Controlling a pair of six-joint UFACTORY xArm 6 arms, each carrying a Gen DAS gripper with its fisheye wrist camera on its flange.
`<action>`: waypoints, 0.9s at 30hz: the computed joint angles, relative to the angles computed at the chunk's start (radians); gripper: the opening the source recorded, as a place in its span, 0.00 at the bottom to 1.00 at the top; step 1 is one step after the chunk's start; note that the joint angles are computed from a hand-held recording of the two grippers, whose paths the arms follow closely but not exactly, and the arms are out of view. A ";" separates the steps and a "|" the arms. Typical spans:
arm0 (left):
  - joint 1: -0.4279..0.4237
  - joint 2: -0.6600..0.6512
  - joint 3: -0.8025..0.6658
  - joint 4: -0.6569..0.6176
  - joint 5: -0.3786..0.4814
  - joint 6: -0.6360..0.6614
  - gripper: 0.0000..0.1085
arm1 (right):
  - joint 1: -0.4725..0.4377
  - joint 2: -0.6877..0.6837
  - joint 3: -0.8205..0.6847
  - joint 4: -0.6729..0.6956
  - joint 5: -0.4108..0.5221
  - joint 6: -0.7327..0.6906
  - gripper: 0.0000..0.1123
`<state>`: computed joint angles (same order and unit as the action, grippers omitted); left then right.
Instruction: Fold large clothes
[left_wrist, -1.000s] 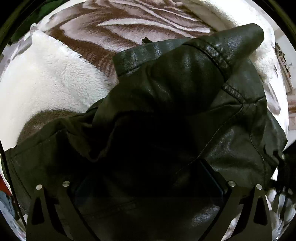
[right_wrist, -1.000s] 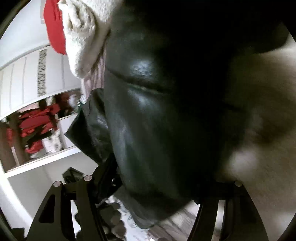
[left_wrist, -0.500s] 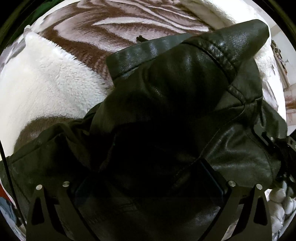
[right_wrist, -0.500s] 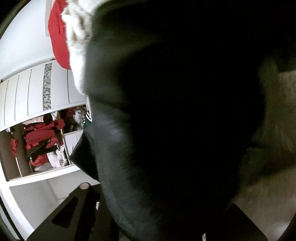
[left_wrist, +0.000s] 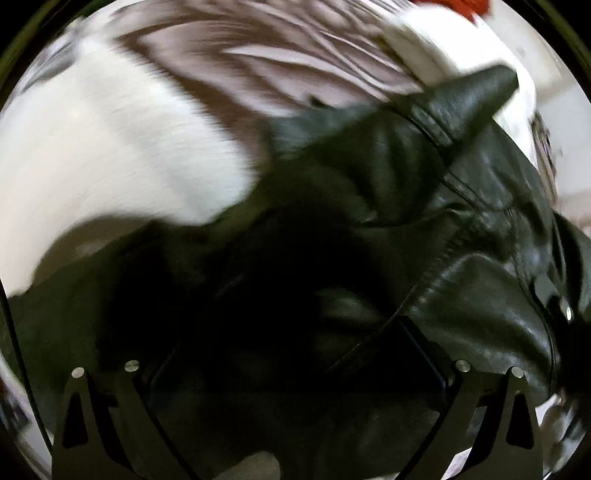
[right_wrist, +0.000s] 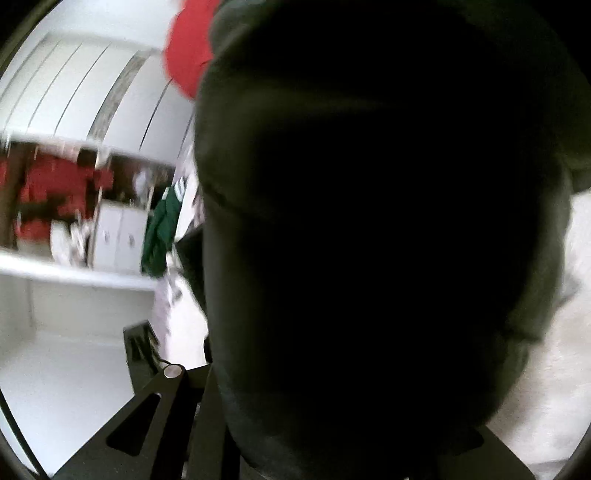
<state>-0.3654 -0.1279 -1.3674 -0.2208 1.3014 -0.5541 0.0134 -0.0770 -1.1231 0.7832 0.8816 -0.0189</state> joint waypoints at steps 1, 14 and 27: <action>0.023 -0.043 0.031 -0.004 0.004 -0.017 0.95 | 0.026 -0.013 -0.009 -0.060 -0.007 0.013 0.13; 0.488 -0.506 0.188 0.284 0.334 0.018 0.95 | 0.586 0.060 -0.233 -0.864 -0.062 -0.007 0.13; 0.768 -0.674 0.231 0.337 0.470 0.151 0.95 | 0.865 0.322 -0.356 -0.681 0.097 -0.152 0.39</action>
<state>0.4029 -0.8022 -1.1362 0.1165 1.7713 -0.4033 0.8789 0.2447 -1.4791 0.1017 0.9791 -0.1712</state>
